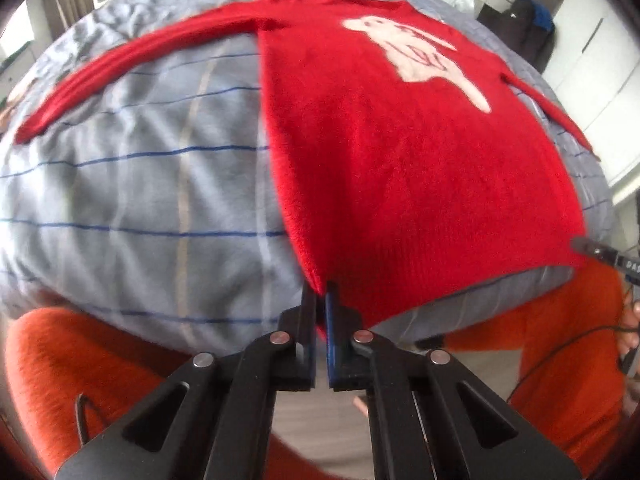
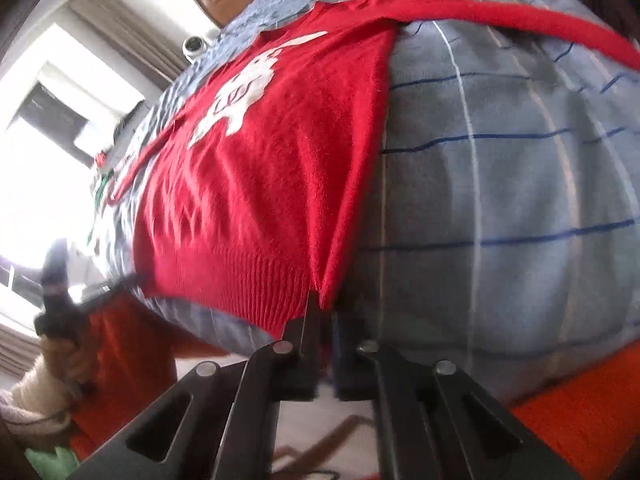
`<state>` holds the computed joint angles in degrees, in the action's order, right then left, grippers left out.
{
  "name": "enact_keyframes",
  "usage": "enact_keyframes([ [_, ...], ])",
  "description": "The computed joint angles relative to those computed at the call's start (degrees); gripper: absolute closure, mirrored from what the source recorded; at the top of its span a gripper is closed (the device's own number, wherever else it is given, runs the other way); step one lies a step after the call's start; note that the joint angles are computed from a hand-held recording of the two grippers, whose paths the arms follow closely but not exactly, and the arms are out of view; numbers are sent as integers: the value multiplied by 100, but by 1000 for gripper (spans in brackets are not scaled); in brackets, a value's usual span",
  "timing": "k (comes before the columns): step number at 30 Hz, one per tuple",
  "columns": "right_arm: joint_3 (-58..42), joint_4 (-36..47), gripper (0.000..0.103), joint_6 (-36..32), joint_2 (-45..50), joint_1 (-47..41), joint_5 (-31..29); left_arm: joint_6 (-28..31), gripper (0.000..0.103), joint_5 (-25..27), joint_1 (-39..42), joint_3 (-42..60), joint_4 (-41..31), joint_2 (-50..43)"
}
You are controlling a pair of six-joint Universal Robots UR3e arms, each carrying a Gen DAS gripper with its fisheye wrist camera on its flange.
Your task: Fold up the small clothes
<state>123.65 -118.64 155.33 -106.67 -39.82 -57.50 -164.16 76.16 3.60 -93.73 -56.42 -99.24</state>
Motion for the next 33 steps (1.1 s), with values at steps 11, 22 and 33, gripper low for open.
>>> enact_keyframes([
  [11,101,-1218,100,978,1046,467,-651,-476,97,978,-736,621,323,-1061],
  [22,-387,292,57,62,-317,-1658,614,-1108,21,-117,-17,1549,251,-286],
  [33,-1905,-2857,57,4250,3134,-3485,1941,-2662,19,740,245,1515,1761,-1290],
])
